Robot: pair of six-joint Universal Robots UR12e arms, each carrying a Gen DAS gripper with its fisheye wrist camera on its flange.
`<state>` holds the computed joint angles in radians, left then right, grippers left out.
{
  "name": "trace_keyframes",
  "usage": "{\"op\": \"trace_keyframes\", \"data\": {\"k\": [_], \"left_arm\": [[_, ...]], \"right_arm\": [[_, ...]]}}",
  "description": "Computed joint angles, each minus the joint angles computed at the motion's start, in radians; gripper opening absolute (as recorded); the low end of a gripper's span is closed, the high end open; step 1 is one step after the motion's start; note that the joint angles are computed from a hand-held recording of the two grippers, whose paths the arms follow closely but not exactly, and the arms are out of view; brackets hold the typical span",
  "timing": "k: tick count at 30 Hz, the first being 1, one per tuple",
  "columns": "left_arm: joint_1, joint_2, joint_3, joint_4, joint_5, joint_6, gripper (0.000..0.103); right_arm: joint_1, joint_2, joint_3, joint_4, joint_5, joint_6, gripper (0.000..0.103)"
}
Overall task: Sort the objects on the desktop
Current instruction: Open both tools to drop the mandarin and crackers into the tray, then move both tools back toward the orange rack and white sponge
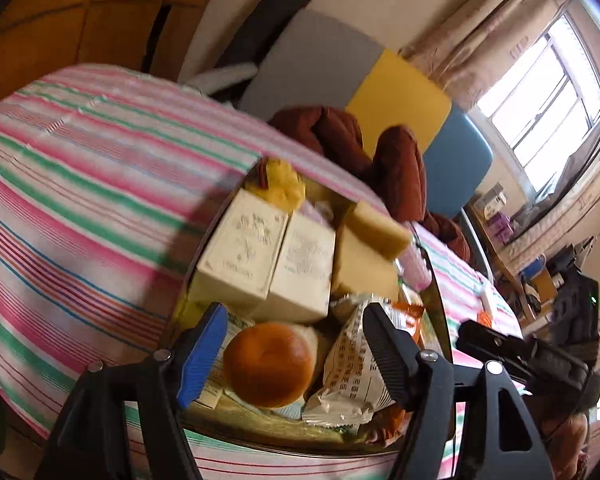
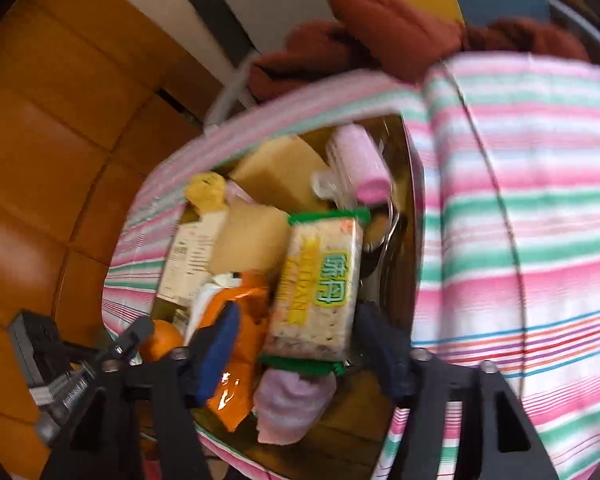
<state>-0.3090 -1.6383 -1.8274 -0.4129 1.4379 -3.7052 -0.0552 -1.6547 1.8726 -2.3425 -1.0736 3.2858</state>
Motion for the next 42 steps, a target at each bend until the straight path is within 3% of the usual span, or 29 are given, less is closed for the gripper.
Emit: {"op": "trace_keyframes", "data": {"k": [2, 4, 6, 9, 12, 16, 20, 24, 33, 36, 42], "left_arm": [[-0.007, 0.002, -0.003, 0.016, 0.029, -0.015, 0.071], [-0.014, 0.001, -0.005, 0.024, 0.059, -0.037, 0.072], [-0.015, 0.003, -0.003, 0.009, 0.073, -0.038, 0.072], [-0.012, 0.007, -0.010, 0.017, 0.045, -0.011, 0.072], [0.000, 0.007, -0.014, 0.032, -0.004, 0.011, 0.072], [0.020, 0.028, -0.039, 0.081, 0.008, -0.065, 0.072], [0.022, 0.038, -0.048, 0.075, 0.007, -0.060, 0.069], [0.004, 0.024, -0.034, 0.040, -0.021, -0.016, 0.063], [-0.047, -0.002, 0.023, -0.014, -0.006, 0.000, 0.068], [-0.062, -0.016, 0.044, -0.030, -0.035, 0.003, 0.069], [-0.110, -0.051, 0.100, -0.065, -0.051, 0.073, 0.069]], "right_arm": [[0.004, -0.014, 0.004, -0.011, -0.024, -0.022, 0.067], [0.009, -0.014, -0.002, -0.004, -0.036, -0.045, 0.059], [0.014, 0.002, -0.018, 0.020, -0.048, -0.071, 0.036], [0.020, 0.019, -0.028, 0.062, -0.063, -0.082, 0.031], [0.018, 0.040, -0.034, 0.101, -0.015, -0.102, 0.031], [-0.006, 0.015, -0.008, 0.058, 0.036, -0.069, 0.031], [-0.029, -0.024, 0.011, 0.018, 0.007, -0.064, 0.034], [-0.055, -0.043, 0.020, 0.006, 0.017, -0.035, 0.034], [-0.109, -0.075, 0.042, 0.037, 0.050, -0.013, 0.034], [-0.131, -0.090, 0.050, 0.051, 0.030, -0.015, 0.040], [-0.187, -0.119, 0.069, 0.077, -0.005, -0.034, 0.041]]}}
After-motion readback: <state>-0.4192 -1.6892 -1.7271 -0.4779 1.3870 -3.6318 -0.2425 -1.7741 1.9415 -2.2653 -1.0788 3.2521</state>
